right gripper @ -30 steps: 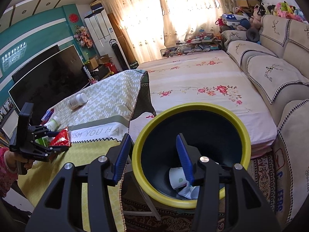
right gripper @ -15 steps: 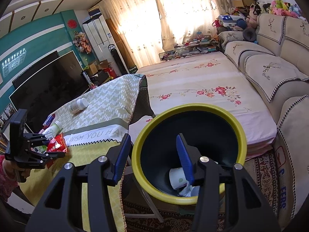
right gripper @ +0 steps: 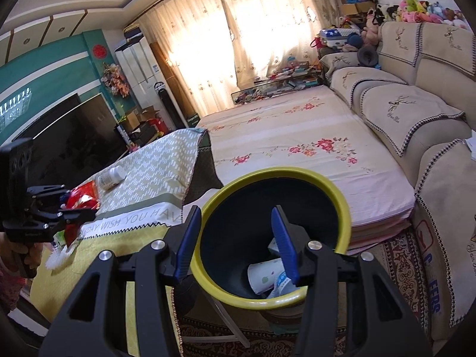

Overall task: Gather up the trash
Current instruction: 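Carry the red wrapper to the yellow bin and open the left gripper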

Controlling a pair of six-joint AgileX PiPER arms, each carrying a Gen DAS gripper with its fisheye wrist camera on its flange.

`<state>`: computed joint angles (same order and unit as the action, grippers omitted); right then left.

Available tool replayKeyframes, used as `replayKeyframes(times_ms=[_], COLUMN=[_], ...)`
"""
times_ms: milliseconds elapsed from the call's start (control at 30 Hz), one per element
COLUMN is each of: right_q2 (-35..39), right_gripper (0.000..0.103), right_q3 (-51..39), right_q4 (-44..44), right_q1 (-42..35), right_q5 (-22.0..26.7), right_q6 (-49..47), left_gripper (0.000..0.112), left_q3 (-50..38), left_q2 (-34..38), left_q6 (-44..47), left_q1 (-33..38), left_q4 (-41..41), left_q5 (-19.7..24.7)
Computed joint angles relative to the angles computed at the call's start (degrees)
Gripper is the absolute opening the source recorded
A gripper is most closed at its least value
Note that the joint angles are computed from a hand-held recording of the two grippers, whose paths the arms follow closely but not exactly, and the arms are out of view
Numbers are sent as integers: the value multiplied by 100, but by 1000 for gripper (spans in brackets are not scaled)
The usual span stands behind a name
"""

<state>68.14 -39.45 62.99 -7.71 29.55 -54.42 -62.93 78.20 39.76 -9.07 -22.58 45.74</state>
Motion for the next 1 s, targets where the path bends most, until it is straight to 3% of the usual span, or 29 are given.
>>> replayKeyframes(times_ms=[200, 500, 600, 667, 733, 833, 1000], right_q2=[-510, -1206, -1324, -1400, -1432, -1476, -1357], right_gripper=[47, 47, 49, 51, 51, 51, 52], right_q3=[124, 215, 223, 237, 207, 161, 152], right_q4=[-256, -1041, -1131, -1174, -1194, -1308, -1139], right_q1=[-535, -1027, -1167, -1225, -1249, -1108, -891], right_q5=[218, 491, 613, 676, 724, 682, 602], right_q6=[252, 1037, 1121, 1161, 1193, 1379, 1247], left_gripper=[45, 46, 58, 78, 84, 85, 88], left_q3=[-857, -2669, -3078, -3300, -3495, -3404, -1574], left_q2=[972, 2984, 3466, 3741, 3967, 3943, 2356], left_q6=[-541, -1244, -1554, -1749, -1947, -2039, -1008], left_q1=[-1096, -1823, -1999, -2067, -2092, -1982, -1446], left_q4=[135, 263, 572, 745, 923, 821, -347], left_q5=[-293, -32, -151, -191, -155, -217, -1303])
